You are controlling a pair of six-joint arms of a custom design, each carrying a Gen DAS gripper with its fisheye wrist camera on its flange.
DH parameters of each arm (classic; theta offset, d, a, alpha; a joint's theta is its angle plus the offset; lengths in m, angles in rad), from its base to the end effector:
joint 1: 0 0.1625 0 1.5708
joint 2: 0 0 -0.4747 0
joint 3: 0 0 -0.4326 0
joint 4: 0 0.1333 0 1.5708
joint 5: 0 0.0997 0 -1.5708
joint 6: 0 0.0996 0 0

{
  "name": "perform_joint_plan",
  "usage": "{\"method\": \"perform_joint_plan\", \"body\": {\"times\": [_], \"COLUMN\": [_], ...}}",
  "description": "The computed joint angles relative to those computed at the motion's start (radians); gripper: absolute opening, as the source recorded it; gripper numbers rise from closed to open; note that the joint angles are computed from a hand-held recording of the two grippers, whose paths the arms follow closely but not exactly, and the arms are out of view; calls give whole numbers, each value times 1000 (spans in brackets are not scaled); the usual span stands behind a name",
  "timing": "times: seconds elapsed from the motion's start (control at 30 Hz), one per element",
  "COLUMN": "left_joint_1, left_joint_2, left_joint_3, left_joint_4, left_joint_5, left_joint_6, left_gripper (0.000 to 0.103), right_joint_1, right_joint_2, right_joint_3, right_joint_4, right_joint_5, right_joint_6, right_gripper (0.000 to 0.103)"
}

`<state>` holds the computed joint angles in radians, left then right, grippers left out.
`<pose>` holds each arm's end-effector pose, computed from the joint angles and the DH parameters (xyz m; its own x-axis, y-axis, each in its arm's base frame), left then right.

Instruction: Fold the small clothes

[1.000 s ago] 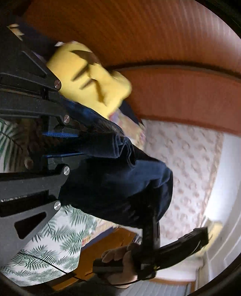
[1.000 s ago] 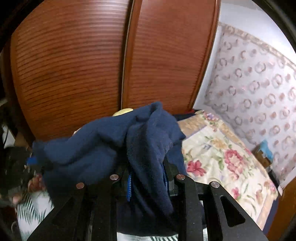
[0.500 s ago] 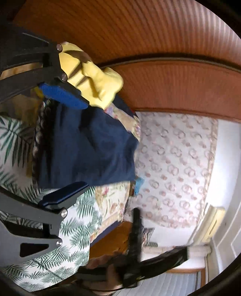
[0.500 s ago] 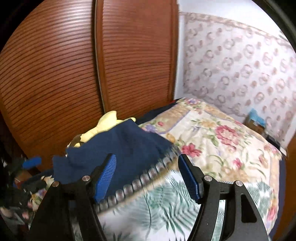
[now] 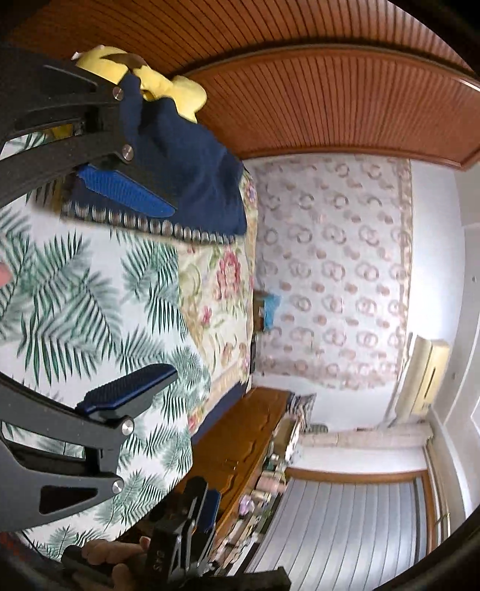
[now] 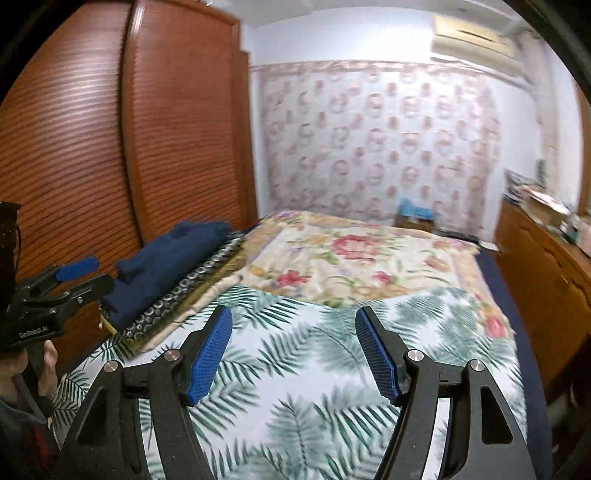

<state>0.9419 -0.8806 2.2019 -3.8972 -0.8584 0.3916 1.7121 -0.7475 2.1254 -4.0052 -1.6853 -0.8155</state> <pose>-0.1491 -0.5422 0.1531 -0.7454 0.1645 -0.6460 0.6489 0.4010 -0.6466 0.2005 -0.5434 0.0988 -0.6334 -0.3830 0.6724 -0.7738 0.3037 -0.5559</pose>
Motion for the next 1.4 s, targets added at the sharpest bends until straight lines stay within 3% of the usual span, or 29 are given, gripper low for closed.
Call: {"method": "perform_joint_plan", "body": {"times": [0.13, 0.37, 0.57, 1.4], "left_joint_1": [-44, -98, -113, -113], "left_joint_2": [18, 27, 46, 47], "left_joint_3": [12, 38, 26, 36], "left_joint_4": [-14, 4, 20, -23], "left_joint_5": [20, 49, 106, 94], "left_joint_6": [-11, -55, -61, -52], "left_gripper": [82, 82, 82, 82], "right_joint_1": [5, -5, -8, -57], "right_joint_2": [30, 123, 139, 92], "right_joint_3": [63, 103, 121, 166], "right_joint_4": [-186, -371, -410, -424], "right_joint_5": [-20, -7, -1, 31], "right_joint_6": [8, 50, 57, 55], "right_gripper": [71, 71, 71, 71]}}
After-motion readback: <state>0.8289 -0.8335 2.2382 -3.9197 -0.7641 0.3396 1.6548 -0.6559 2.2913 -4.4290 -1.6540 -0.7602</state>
